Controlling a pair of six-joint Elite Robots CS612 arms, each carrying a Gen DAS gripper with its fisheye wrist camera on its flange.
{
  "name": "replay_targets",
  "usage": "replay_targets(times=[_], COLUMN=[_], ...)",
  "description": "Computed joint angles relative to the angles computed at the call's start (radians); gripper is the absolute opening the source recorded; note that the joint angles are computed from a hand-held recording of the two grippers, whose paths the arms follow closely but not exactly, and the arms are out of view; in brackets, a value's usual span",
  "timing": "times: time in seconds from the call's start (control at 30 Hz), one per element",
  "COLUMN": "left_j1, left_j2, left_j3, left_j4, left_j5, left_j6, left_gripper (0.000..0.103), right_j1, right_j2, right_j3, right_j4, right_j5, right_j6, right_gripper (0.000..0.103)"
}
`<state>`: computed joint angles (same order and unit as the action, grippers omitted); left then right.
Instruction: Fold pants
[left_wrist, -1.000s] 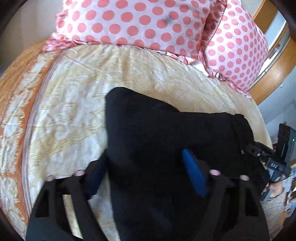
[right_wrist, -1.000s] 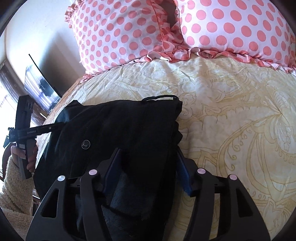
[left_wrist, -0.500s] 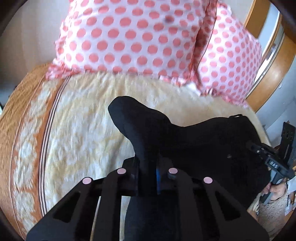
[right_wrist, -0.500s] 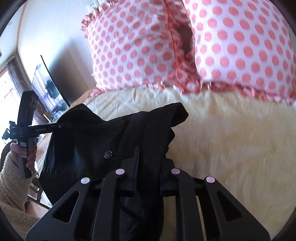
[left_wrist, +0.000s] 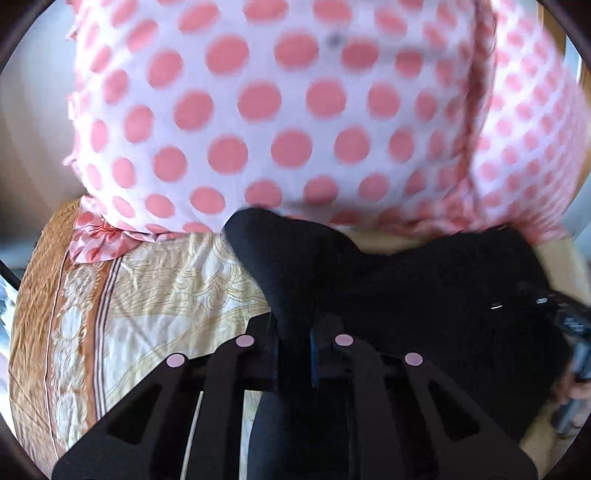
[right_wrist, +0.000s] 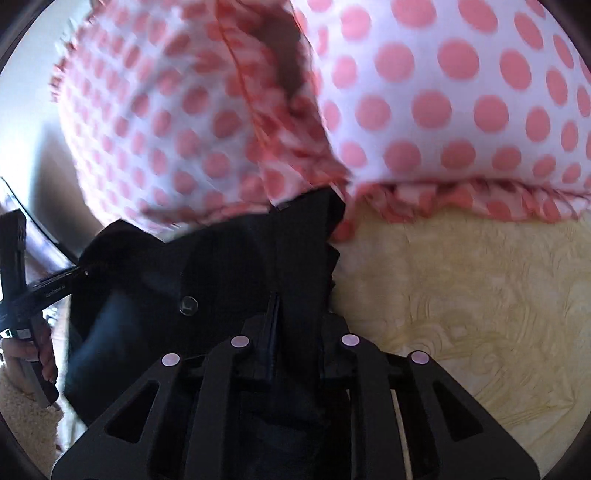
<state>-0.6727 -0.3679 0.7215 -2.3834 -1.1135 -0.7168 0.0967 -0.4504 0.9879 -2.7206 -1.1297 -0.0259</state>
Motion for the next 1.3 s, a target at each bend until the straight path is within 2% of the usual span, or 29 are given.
replay_targets(times=[0.03, 0.1, 0.2, 0.23, 0.27, 0.3, 0.37, 0.4, 0.47, 0.57, 0.67, 0.73, 0.8, 0.9, 1.0, 1.03, 1.07, 1.1, 1.17, 1.3], left_j1=[-0.001, -0.01, -0.023, -0.027, -0.035, -0.041, -0.066, -0.077, -0.102, -0.129, -0.139, -0.128, -0.121, -0.119, -0.128, -0.138, -0.149, -0.158, -0.179, -0.207], left_j2=[0.015, 0.03, 0.019, -0.002, -0.028, -0.05, -0.109, -0.125, -0.159, -0.165, -0.134, -0.109, -0.099, -0.088, -0.121, -0.138, -0.154, -0.167, -0.195, -0.221], left_j3=[-0.018, -0.032, -0.02, 0.013, 0.06, 0.099, 0.218, 0.251, 0.322, 0.346, 0.288, 0.246, 0.248, 0.233, 0.294, 0.329, 0.358, 0.38, 0.433, 0.504], left_j4=[0.017, 0.041, 0.063, 0.044, 0.011, -0.022, -0.164, -0.215, -0.304, -0.312, -0.193, -0.118, -0.12, -0.123, -0.191, -0.225, -0.236, -0.233, -0.236, -0.253], left_j5=[0.015, 0.07, 0.131, 0.144, 0.167, 0.185, 0.222, 0.229, 0.196, 0.133, 0.087, 0.009, -0.033, -0.023, -0.008, 0.016, 0.05, 0.073, 0.106, 0.133], left_j6=[-0.006, -0.015, -0.025, -0.039, -0.058, -0.068, -0.064, -0.058, -0.057, -0.071, -0.084, -0.117, -0.149, -0.128, -0.151, -0.147, -0.145, -0.144, -0.14, -0.143], left_gripper=[0.013, 0.023, 0.033, 0.034, 0.042, 0.057, 0.076, 0.081, 0.083, 0.086, 0.086, 0.087, 0.094, 0.098, 0.096, 0.096, 0.096, 0.099, 0.101, 0.101], right_j1=[0.002, 0.01, 0.032, 0.034, 0.034, 0.031, 0.024, 0.022, 0.02, 0.034, 0.057, 0.074, 0.078, 0.072, 0.066, 0.064, 0.061, 0.057, 0.054, 0.048], right_j2=[-0.002, -0.008, -0.026, -0.036, -0.048, -0.062, -0.099, -0.115, -0.155, -0.183, -0.192, -0.182, -0.177, -0.171, -0.189, -0.197, -0.209, -0.222, -0.249, -0.28], right_j3=[0.005, 0.014, 0.042, 0.057, 0.08, 0.108, 0.188, 0.222, 0.3, 0.35, 0.364, 0.345, 0.349, 0.339, 0.379, 0.398, 0.423, 0.449, 0.507, 0.595], right_j4=[-0.008, -0.019, -0.044, -0.049, -0.071, -0.112, -0.238, -0.293, -0.384, -0.37, -0.29, -0.209, -0.209, -0.193, -0.252, -0.281, -0.315, -0.344, -0.395, -0.412], right_j5=[-0.011, -0.047, -0.169, -0.199, -0.219, -0.23, -0.262, -0.264, -0.215, -0.161, -0.186, -0.267, -0.286, -0.269, -0.25, -0.242, -0.231, -0.223, -0.224, -0.184], right_j6=[0.003, -0.004, -0.056, -0.058, -0.056, -0.053, -0.04, -0.039, -0.086, -0.195, -0.284, -0.324, -0.325, -0.283, -0.241, -0.225, -0.21, -0.198, -0.17, -0.135], right_gripper=[0.017, 0.021, 0.048, 0.065, 0.067, 0.067, 0.067, 0.067, 0.067, 0.068, 0.068, 0.071, 0.078, 0.083, 0.083, 0.087, 0.096, 0.099, 0.1, 0.1])
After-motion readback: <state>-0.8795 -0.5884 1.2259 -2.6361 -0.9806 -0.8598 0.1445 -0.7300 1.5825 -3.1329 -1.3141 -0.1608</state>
